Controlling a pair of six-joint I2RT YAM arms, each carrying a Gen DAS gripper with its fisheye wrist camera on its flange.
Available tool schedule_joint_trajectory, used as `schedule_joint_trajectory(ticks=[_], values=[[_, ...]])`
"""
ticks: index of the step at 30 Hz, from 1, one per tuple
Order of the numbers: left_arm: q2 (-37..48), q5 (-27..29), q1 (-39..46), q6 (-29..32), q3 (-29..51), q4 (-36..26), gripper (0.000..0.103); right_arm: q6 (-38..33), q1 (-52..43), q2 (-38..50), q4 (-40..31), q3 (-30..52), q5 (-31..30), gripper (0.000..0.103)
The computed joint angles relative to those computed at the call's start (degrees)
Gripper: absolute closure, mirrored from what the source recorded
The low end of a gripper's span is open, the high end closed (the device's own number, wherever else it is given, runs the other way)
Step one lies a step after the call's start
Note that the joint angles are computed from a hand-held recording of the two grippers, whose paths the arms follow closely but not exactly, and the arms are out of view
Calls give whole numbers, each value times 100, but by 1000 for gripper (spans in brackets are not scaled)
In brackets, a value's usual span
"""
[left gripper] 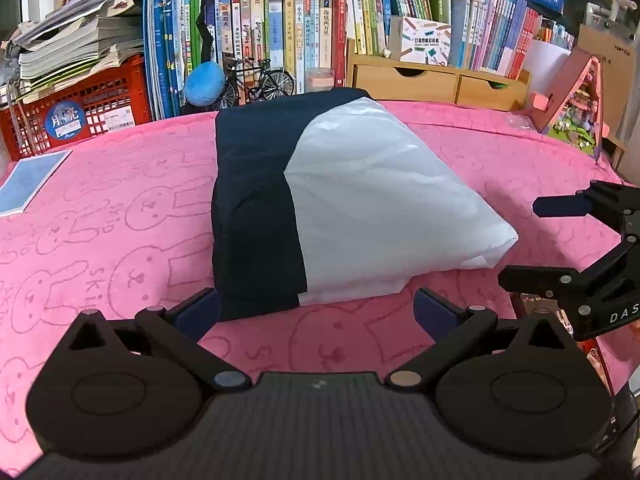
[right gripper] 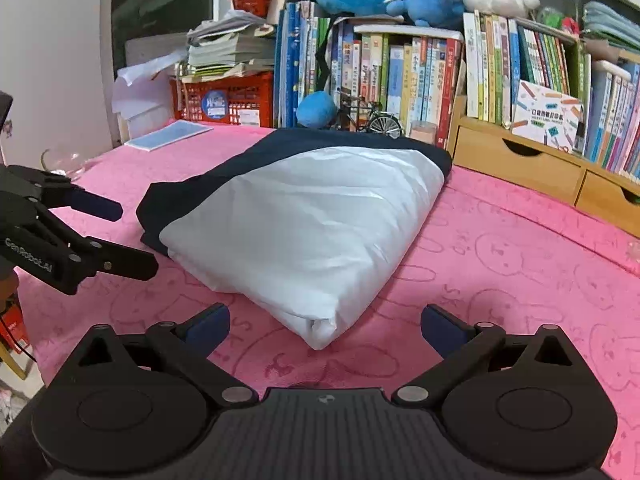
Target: Fold clothes
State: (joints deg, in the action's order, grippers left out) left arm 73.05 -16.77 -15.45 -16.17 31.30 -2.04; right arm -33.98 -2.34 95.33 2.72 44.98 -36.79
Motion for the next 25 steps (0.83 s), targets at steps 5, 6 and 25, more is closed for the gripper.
schedule_joint_trajectory(ticks=[5, 6, 25], values=[[62, 17, 1, -12, 60, -62, 0, -70, 14, 18, -42, 22, 23, 0], [81, 30, 6, -21, 72, -76, 0, -71, 19, 28, -46, 26, 33, 0], [300, 187, 111, -153, 74, -34, 0, -139, -5, 185, -92, 82, 43, 0]])
